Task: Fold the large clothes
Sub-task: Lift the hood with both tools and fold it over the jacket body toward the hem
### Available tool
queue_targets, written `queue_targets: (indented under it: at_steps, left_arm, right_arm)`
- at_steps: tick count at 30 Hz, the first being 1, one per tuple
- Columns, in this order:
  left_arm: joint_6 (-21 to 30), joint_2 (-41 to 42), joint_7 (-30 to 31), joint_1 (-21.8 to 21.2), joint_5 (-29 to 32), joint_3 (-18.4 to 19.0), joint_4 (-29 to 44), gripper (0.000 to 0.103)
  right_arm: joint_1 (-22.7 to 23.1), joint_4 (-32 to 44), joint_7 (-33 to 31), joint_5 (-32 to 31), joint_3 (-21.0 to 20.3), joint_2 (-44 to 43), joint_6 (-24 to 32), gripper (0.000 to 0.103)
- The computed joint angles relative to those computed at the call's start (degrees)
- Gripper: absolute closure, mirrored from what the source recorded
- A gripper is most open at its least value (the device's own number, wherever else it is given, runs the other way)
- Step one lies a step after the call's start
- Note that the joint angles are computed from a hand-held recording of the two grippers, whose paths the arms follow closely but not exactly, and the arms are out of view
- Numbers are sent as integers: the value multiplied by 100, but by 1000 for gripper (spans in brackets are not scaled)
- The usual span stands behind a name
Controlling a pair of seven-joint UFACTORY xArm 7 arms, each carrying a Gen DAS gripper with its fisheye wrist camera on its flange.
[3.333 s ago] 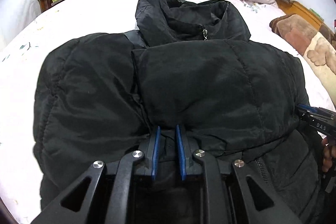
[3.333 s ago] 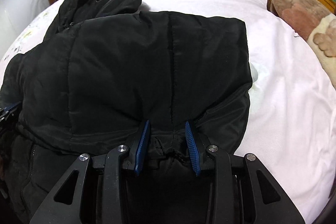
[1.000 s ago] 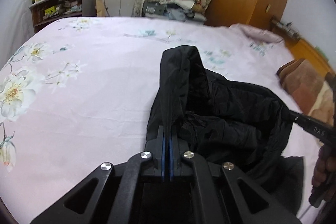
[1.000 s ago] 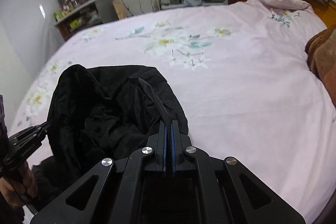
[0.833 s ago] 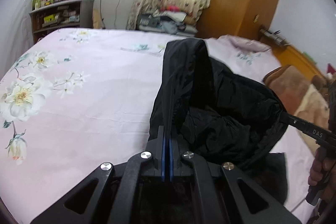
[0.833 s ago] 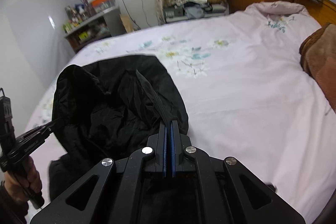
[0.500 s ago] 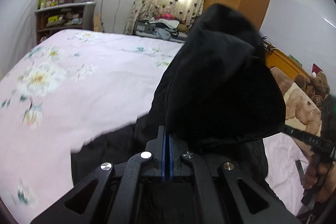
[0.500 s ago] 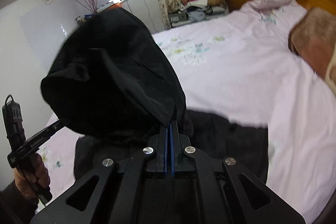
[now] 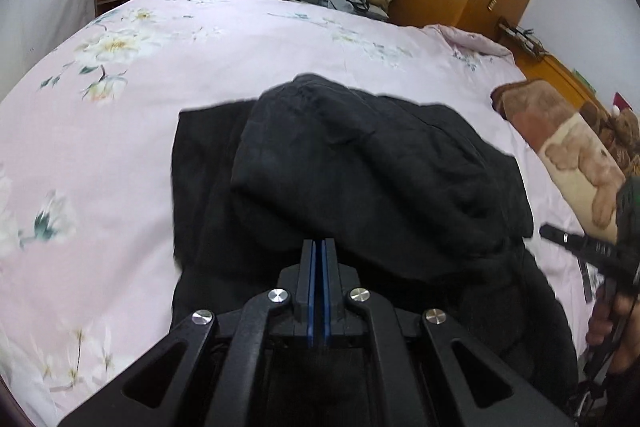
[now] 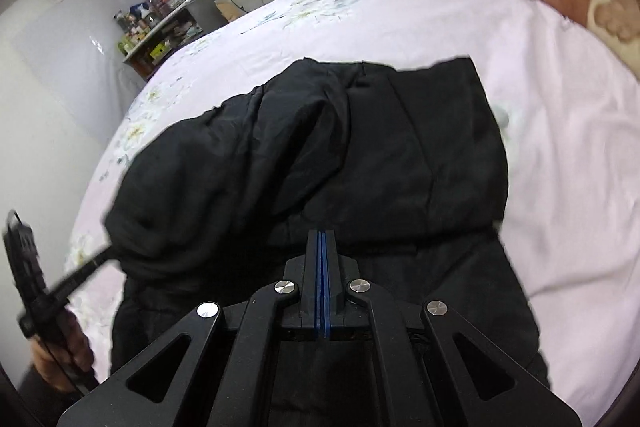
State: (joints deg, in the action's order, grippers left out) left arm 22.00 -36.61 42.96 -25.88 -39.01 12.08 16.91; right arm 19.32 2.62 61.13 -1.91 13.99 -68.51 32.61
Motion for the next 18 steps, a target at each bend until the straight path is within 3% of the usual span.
queue_targets:
  at_steps: [1, 2, 5, 6, 7, 9, 13, 14, 15, 18]
  left_arm:
    - [90, -103, -20, 116, 97, -25, -59, 99]
    - [235, -263, -69, 239, 190, -41, -128, 99]
    - [386, -543, -93, 343, 243, 11, -192, 96]
    - [319, -591, -76, 325, 231, 15, -201, 89]
    - [178, -487, -62, 218, 171, 28, -106, 77]
    - [-145, -222, -87, -42, -6, 41, 76, 64]
    - [-492, 284, 68, -563, -366, 248, 429, 63]
    - [-566, 341, 160, -684, -486, 285, 473, 63]
    - [-648, 407, 246, -797, -605, 305, 522, 63]
    - [-774, 561, 654, -1180, -1091, 514, 576, 63]
  right_arm:
    - [12, -33, 46, 38, -22, -77, -17, 101]
    - [8, -64, 99, 61, -21, -135, -85, 93]
    - [109, -92, 226, 171, -26, 79, -682, 57]
    - [207, -114, 401, 222, 129, 190, -853, 53]
    - [188, -59, 379, 209, 91, 539, -1214, 53]
    - [88, 72, 436, 175, 148, 1207, -1746, 53]
    - [-203, 454, 342, 183, -37, 2675, -2699, 53]
    - [-236, 456, 355, 191, 6, 2772, -2809, 72]
    - [-358, 554, 370, 157, 118, 2948, -2776, 99]
    - [-565, 382, 681, 102, 537, 2667, -2707, 100]
